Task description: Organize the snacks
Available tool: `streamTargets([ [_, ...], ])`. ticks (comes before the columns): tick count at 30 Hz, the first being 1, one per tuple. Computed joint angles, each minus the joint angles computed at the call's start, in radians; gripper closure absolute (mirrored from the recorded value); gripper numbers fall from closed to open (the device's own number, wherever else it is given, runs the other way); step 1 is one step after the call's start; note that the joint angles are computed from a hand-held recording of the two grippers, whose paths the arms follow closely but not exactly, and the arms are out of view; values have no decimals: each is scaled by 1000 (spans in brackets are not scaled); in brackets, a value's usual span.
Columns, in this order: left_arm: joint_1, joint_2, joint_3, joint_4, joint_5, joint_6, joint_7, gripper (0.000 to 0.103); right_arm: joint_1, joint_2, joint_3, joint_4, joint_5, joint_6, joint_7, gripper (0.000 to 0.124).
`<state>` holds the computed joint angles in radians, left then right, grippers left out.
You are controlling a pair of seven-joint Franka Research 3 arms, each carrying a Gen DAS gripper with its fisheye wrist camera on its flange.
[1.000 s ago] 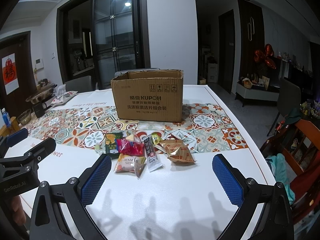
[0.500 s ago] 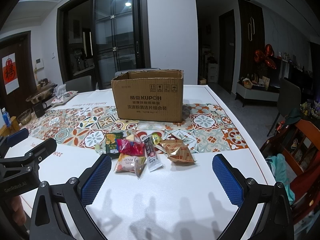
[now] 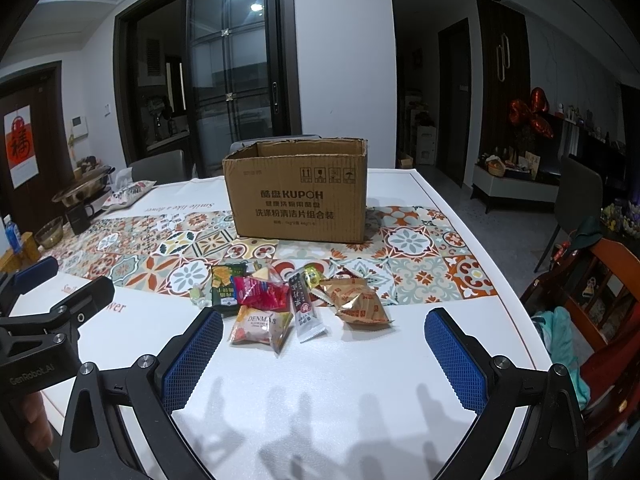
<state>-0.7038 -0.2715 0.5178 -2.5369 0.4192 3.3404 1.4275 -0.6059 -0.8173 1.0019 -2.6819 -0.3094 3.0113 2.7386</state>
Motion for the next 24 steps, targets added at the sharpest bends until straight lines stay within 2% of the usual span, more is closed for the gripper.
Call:
streamTargets([
  [5, -6, -1, 6, 0, 1, -1, -1, 0, 1, 1, 0, 2, -2, -3, 2, 22],
  [14, -55, 4, 63, -8, 36, 7, -24, 0, 2, 13, 2, 4, -7, -5, 3, 22],
  [17, -108, 2, 114, -2, 32, -4, -13, 0, -4, 27, 6, 6, -12, 2, 1, 22],
  [21, -230, -3, 224, 20, -13, -31, 41, 0, -34, 61, 18, 22, -21, 20, -14, 22],
  [24, -278, 7, 264, 30, -48, -26, 83, 1, -61, 74, 34, 35, -25, 36, -29, 22],
])
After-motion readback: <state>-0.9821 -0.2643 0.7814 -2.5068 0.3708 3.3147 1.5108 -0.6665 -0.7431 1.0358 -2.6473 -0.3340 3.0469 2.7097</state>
